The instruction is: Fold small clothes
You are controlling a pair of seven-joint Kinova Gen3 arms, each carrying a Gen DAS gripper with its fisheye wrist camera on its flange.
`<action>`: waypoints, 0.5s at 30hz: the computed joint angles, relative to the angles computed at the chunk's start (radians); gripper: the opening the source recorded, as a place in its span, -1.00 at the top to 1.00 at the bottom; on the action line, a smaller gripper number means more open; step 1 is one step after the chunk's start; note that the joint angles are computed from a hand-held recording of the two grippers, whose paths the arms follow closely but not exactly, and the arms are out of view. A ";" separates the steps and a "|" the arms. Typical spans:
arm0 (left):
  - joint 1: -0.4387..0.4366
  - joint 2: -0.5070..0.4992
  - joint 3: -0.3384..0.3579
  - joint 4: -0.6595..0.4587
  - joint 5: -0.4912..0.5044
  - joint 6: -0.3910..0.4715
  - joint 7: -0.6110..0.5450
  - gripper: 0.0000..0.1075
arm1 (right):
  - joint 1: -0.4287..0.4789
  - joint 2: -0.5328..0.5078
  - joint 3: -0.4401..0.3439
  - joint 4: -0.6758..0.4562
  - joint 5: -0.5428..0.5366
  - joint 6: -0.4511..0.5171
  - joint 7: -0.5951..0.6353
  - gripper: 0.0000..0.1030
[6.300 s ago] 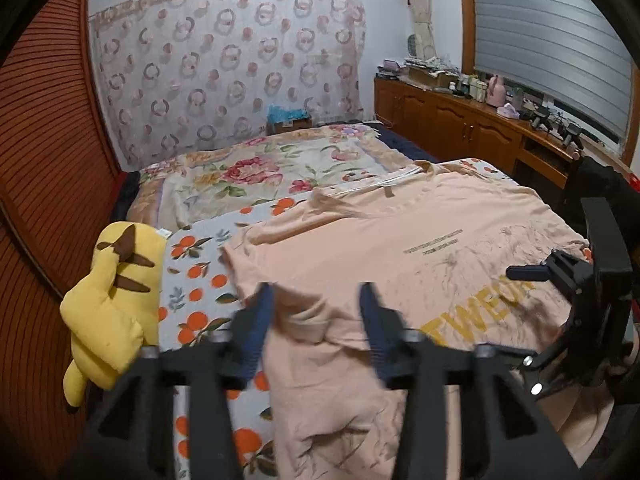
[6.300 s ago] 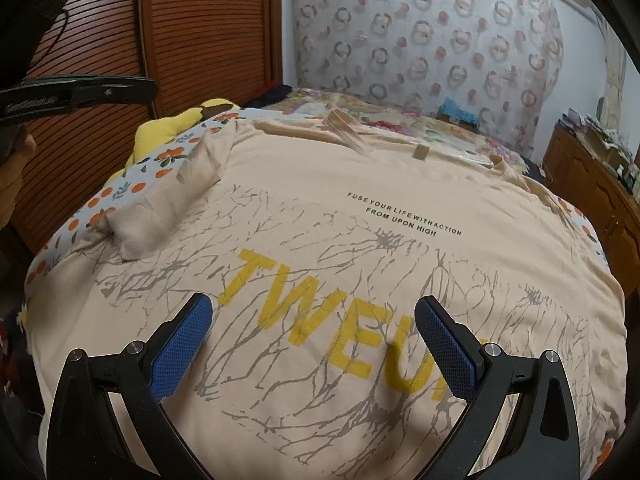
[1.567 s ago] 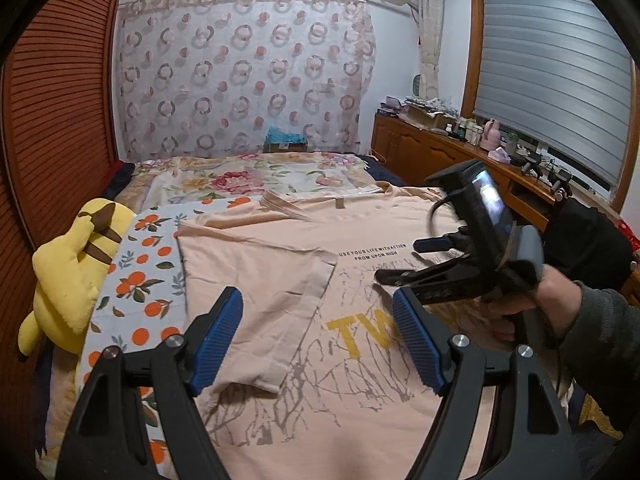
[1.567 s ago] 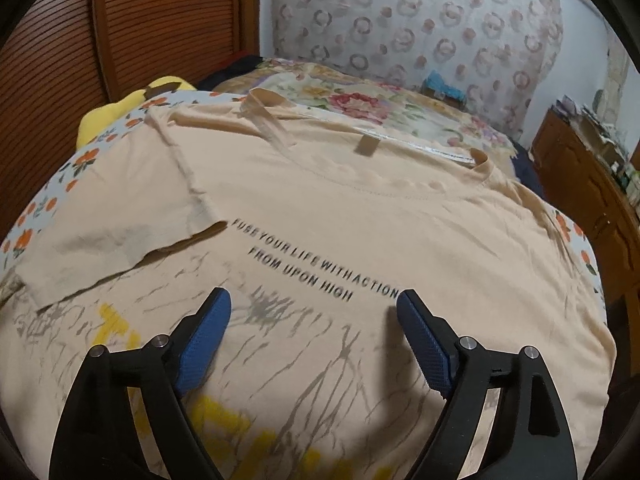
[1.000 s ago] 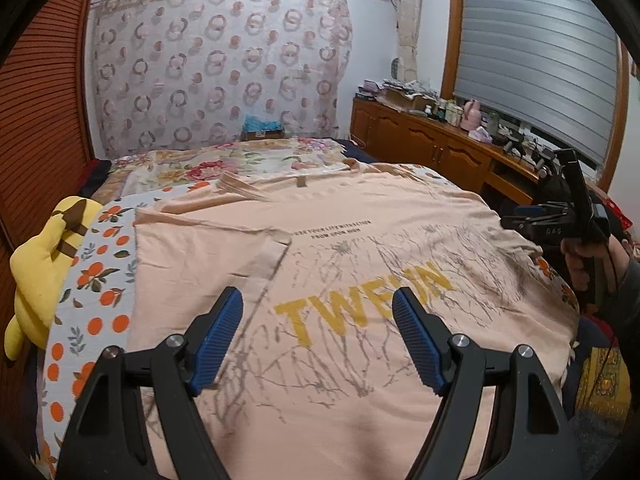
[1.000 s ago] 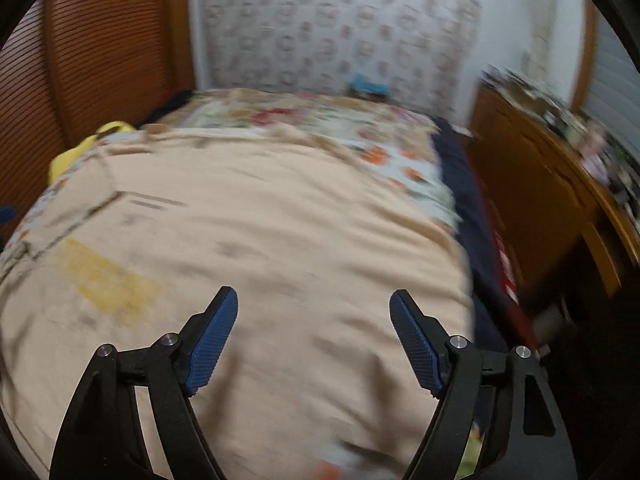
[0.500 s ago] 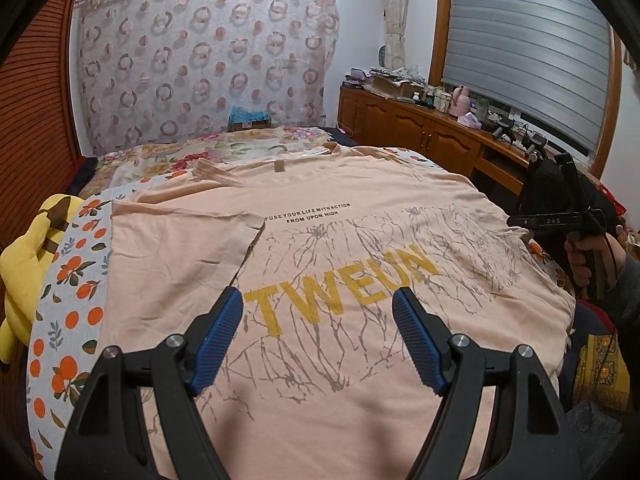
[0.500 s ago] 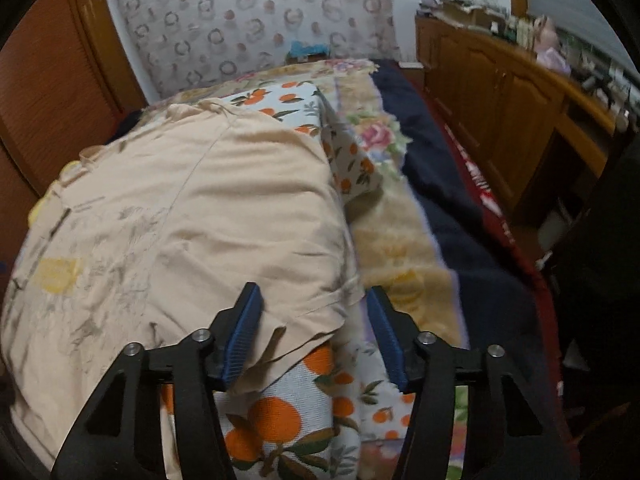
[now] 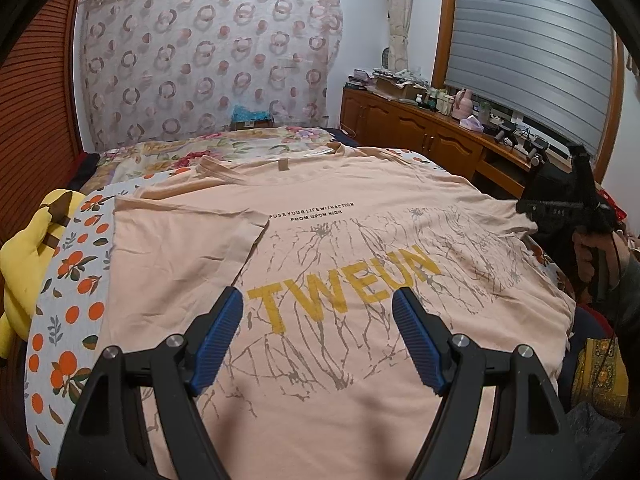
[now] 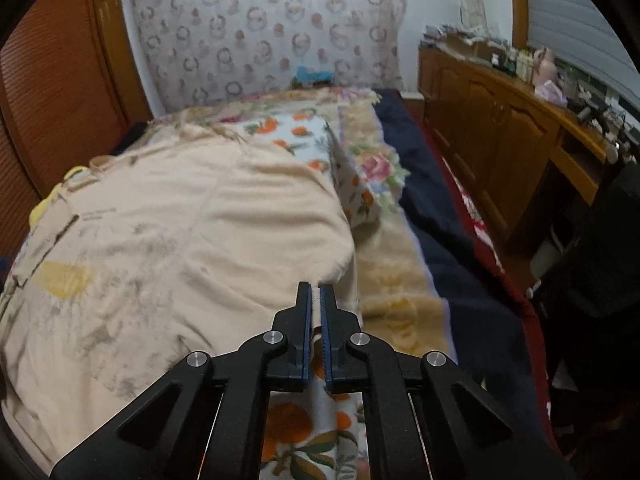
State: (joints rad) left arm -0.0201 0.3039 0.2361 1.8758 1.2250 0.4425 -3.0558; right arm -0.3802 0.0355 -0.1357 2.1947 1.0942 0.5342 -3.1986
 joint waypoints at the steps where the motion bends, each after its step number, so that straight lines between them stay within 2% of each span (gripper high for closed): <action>1: -0.001 0.000 0.000 0.001 0.002 0.001 -0.001 -0.45 | 0.000 -0.002 -0.001 -0.008 0.002 -0.003 0.008 0.96; 9: -0.003 0.000 -0.006 0.006 0.019 0.001 -0.010 -0.45 | -0.053 0.028 -0.030 -0.123 0.103 -0.010 0.010 0.97; 14: -0.003 -0.002 -0.011 0.009 0.031 0.001 -0.019 -0.45 | -0.110 0.087 -0.030 -0.202 0.114 -0.083 0.066 0.93; 15: -0.004 -0.003 -0.011 0.010 0.035 0.001 -0.023 -0.45 | -0.120 0.102 -0.027 -0.218 0.094 -0.089 0.102 0.80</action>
State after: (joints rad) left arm -0.0243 0.3004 0.2249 1.8860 1.2598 0.4440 -3.0792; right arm -0.5002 0.1370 -0.1630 1.9768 1.1885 0.4454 -3.0961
